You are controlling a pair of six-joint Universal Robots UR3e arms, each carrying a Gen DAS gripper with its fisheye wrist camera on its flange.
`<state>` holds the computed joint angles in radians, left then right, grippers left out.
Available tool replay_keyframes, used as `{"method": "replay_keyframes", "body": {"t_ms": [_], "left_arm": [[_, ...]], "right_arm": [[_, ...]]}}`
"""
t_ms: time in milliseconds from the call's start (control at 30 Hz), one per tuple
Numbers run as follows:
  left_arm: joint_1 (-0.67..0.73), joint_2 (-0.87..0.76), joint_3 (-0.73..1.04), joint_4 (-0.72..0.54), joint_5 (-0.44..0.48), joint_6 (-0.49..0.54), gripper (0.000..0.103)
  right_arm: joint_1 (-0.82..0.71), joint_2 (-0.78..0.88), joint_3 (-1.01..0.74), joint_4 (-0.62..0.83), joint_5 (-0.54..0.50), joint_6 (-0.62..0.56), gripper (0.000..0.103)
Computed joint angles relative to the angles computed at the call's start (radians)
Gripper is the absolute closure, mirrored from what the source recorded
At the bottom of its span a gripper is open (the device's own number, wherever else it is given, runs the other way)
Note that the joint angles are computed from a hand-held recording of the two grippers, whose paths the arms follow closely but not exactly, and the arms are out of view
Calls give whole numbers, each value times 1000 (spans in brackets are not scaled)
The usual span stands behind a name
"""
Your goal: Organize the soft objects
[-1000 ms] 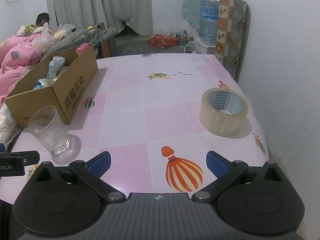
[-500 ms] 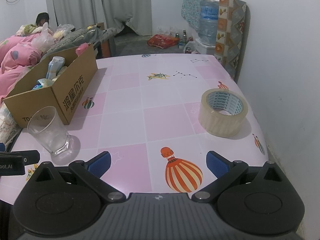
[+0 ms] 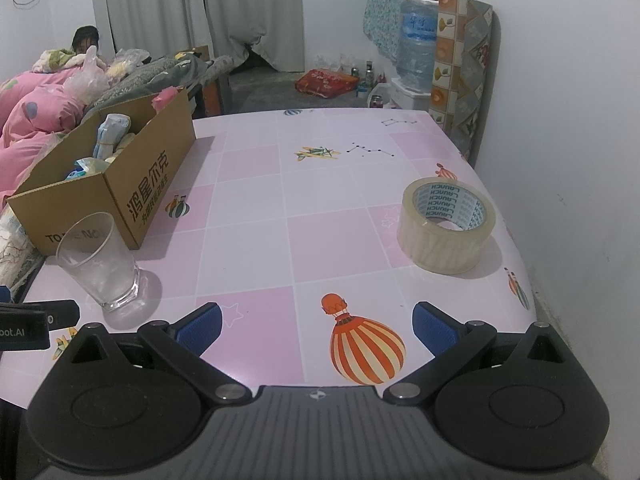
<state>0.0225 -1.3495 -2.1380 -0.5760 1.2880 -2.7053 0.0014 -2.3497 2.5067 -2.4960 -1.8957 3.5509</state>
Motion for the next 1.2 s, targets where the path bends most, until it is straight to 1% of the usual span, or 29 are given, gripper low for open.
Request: {"method": "replay_keyframes", "body": {"t_ms": [967, 1200], "left_arm": [[6, 4, 3, -5, -5, 2, 0], [7, 3, 5, -7, -9, 1, 0]], "right_arm": [[-13, -19, 0, 12, 10, -16, 33], [10, -8, -11, 16, -13, -6, 33]]}}
